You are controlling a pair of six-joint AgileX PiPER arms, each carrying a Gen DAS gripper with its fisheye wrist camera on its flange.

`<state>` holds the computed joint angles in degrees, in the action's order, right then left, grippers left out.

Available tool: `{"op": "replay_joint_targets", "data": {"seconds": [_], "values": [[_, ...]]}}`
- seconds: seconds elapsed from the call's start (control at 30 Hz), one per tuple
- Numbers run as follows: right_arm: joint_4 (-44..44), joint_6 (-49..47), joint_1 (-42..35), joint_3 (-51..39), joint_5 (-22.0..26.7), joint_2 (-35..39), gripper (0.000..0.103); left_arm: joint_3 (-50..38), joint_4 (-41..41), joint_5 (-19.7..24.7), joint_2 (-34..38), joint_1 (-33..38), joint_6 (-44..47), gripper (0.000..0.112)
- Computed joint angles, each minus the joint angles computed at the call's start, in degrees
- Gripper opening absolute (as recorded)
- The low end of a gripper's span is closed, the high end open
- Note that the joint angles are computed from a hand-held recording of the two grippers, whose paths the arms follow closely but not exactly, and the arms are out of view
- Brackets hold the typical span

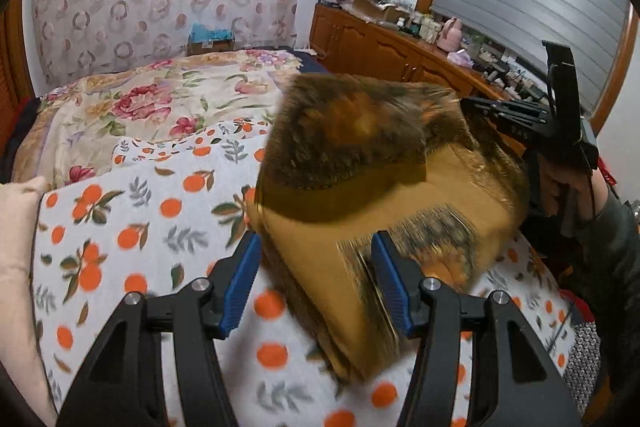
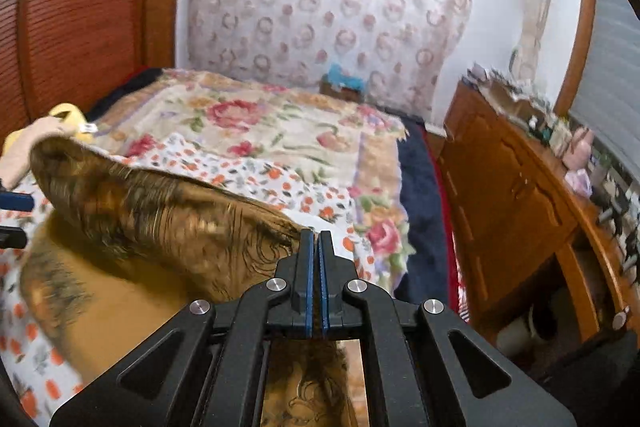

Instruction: Fold small clothes

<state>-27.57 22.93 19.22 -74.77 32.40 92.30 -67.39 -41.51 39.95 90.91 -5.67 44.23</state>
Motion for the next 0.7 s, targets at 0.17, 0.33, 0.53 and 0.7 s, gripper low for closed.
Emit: {"op": "replay_joint_targets", "data": {"seconds": [0.17, 0.33, 0.53, 0.7], "values": [[1.4, 1.6, -3.7, -0.6, -1.0, 2.4, 0.014, -4.0, 4.3, -1.4, 4.5, -1.1, -4.4, 0.056], [2.5, 1.3, -4.3, 2.0, -0.5, -1.0, 0.04, -5.4, 3.1, 0.8, 7.8, 0.7, -5.0, 0.056], [5.8, 0.2, -2.9, 8.9, -1.9, -7.3, 0.048, -5.2, 3.3, 2.2, 8.9, 0.5, -6.2, 0.056], [4.9, 1.8, -0.9, 11.7, -1.8, -9.4, 0.049, -4.4, 1.8, 2.8, 9.1, 0.2, -5.7, 0.056]]}}
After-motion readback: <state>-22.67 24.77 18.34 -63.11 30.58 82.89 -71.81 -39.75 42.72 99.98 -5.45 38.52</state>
